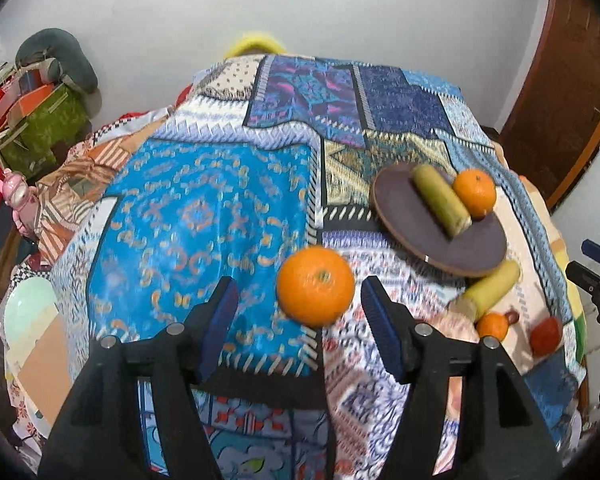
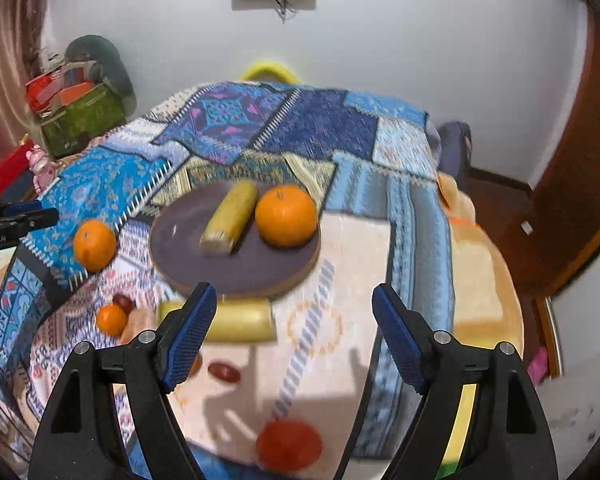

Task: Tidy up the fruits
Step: 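Move left gripper to another large orange while right gripper reaches the red tomato, then grasp and lift the orange with left gripper while right gripper lifts the tomato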

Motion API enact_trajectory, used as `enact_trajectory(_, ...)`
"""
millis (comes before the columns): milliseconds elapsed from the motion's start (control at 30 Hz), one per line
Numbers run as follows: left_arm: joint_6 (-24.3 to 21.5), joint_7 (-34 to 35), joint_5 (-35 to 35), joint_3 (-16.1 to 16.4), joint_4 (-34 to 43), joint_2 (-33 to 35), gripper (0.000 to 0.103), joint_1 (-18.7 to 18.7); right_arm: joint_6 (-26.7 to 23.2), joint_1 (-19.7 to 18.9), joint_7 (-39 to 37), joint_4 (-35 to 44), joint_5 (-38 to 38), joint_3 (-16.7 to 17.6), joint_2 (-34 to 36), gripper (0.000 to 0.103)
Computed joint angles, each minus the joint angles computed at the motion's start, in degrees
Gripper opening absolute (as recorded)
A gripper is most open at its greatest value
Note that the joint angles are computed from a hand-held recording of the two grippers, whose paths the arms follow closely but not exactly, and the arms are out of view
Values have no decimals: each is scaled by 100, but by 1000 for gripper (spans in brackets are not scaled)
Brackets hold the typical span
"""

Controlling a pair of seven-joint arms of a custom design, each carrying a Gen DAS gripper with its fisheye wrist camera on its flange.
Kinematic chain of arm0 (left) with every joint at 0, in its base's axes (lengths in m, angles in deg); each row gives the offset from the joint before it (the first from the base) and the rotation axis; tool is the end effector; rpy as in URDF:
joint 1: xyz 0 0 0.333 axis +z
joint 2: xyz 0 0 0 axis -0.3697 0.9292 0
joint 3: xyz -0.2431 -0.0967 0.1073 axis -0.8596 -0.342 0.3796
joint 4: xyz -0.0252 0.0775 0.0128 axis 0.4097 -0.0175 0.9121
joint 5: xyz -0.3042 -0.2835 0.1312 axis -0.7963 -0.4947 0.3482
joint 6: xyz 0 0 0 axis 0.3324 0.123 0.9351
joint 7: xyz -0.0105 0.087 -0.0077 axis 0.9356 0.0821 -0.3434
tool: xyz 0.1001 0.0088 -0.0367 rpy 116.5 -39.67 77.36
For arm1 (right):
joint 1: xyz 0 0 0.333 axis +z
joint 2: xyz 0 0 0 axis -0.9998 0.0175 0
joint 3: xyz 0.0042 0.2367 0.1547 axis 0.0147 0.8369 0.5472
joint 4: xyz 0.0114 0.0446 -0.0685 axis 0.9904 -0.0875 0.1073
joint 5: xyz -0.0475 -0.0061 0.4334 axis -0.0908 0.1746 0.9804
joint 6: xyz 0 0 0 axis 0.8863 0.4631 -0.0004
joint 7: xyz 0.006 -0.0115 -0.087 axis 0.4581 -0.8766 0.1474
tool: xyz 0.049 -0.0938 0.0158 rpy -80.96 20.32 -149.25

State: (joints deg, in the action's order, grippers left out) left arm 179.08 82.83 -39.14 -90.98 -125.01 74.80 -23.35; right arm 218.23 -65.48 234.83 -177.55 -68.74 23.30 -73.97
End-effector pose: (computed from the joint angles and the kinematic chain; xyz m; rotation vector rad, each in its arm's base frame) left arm 0.6397 -0.1207 0.3953 -1.3863 2.3773 -0.8412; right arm 0.4237 0.3361 0.4573 -1.5976 2.1172 -0.7311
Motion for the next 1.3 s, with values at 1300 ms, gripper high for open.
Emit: enact_trajectory(1300, -286, -856, 1242, -238, 925, 1269, 63, -3, 685, 135, 664, -1164, 1343, 15, -516, 44)
